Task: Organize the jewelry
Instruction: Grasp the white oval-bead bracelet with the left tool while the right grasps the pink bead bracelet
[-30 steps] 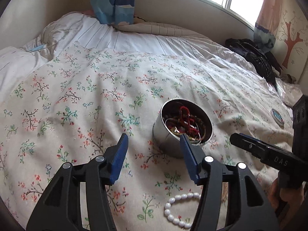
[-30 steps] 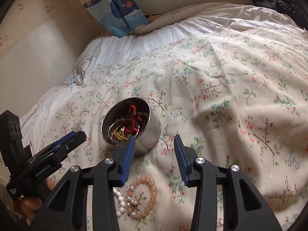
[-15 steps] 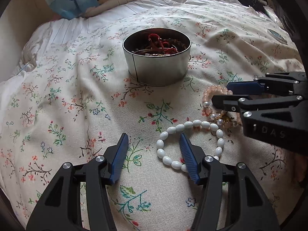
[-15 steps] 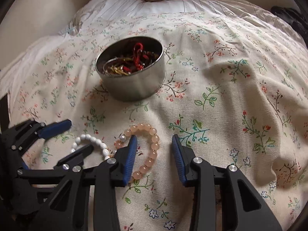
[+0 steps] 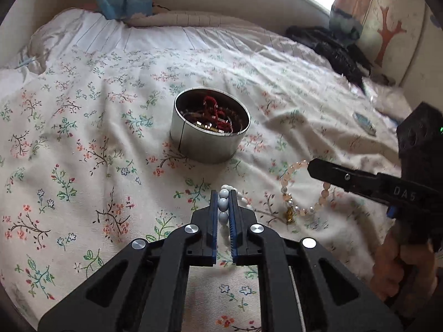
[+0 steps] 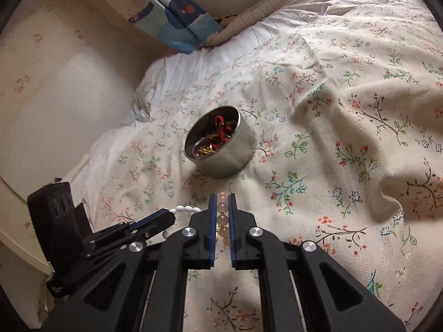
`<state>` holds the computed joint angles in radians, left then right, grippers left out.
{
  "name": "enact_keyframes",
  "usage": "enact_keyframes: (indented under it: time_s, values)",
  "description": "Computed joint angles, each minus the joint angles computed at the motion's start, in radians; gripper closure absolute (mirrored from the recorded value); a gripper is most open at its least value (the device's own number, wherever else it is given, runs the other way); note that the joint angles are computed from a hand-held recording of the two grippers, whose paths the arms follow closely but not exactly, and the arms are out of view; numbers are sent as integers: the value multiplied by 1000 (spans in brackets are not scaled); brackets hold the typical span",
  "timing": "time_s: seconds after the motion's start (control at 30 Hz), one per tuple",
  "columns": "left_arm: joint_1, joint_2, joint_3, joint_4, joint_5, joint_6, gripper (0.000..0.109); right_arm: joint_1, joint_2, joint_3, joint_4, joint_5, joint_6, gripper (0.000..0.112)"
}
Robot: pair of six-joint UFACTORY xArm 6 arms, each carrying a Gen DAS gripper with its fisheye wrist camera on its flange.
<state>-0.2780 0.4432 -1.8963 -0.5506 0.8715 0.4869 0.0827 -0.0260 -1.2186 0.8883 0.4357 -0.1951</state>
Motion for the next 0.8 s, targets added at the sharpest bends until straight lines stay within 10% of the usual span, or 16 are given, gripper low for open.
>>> enact_keyframes:
  time_s: [0.3, 0.8]
  values:
    - [-19, -50, 73, -50, -195, 26, 102, 5, -6, -41, 447, -33, -360, 104]
    - [-49, -38, 78, 142, -395, -67, 102, -11, 43, -115, 596, 14, -497, 104]
